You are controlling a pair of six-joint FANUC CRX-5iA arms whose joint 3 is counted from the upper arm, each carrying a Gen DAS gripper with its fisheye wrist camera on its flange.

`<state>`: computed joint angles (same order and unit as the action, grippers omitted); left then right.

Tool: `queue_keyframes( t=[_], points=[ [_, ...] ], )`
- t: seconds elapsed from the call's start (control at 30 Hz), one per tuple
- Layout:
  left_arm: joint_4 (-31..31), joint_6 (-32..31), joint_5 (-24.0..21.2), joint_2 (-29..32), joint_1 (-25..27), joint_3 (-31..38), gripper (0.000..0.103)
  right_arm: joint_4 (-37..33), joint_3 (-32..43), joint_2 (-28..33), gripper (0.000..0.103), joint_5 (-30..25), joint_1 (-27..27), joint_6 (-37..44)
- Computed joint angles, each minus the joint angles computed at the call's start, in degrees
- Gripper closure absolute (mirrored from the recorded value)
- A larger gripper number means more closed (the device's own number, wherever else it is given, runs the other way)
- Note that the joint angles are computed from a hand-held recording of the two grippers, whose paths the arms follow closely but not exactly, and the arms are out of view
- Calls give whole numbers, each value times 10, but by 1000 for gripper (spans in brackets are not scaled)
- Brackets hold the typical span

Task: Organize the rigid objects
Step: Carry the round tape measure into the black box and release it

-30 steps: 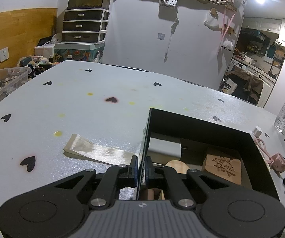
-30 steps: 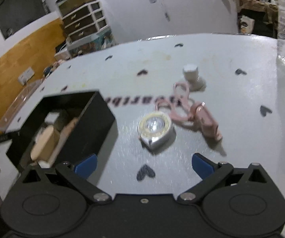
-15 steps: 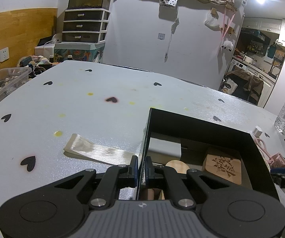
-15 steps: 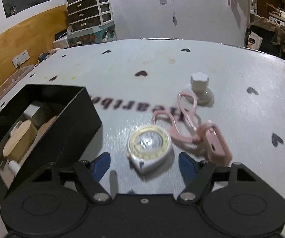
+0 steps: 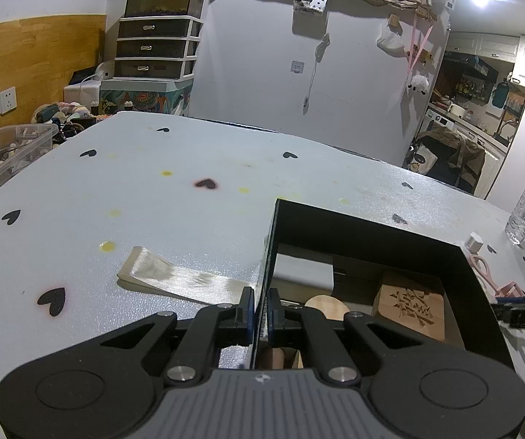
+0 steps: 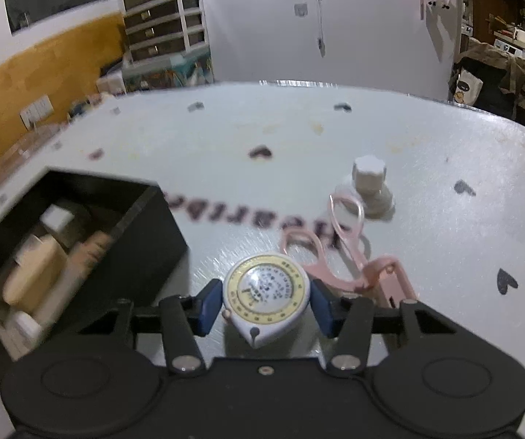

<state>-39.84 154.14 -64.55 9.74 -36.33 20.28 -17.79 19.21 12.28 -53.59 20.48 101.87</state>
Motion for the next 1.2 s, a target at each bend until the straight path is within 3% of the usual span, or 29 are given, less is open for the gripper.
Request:
queue_keyframes(
  t=[0.2, 0.47, 0.73, 1.2],
  points=[
    [0, 0, 1, 0, 0, 0, 97, -90, 28, -27, 50, 0, -11, 54],
    [1, 1, 5, -3, 1, -3, 97, -190, 126, 16, 50, -94, 2, 105],
    [2, 4, 20, -9, 3, -15, 97, -194, 253, 118, 50, -221, 37, 9],
    [16, 1, 52, -22, 16, -38, 97, -113, 295, 169, 50, -264, 76, -34]
  ],
)
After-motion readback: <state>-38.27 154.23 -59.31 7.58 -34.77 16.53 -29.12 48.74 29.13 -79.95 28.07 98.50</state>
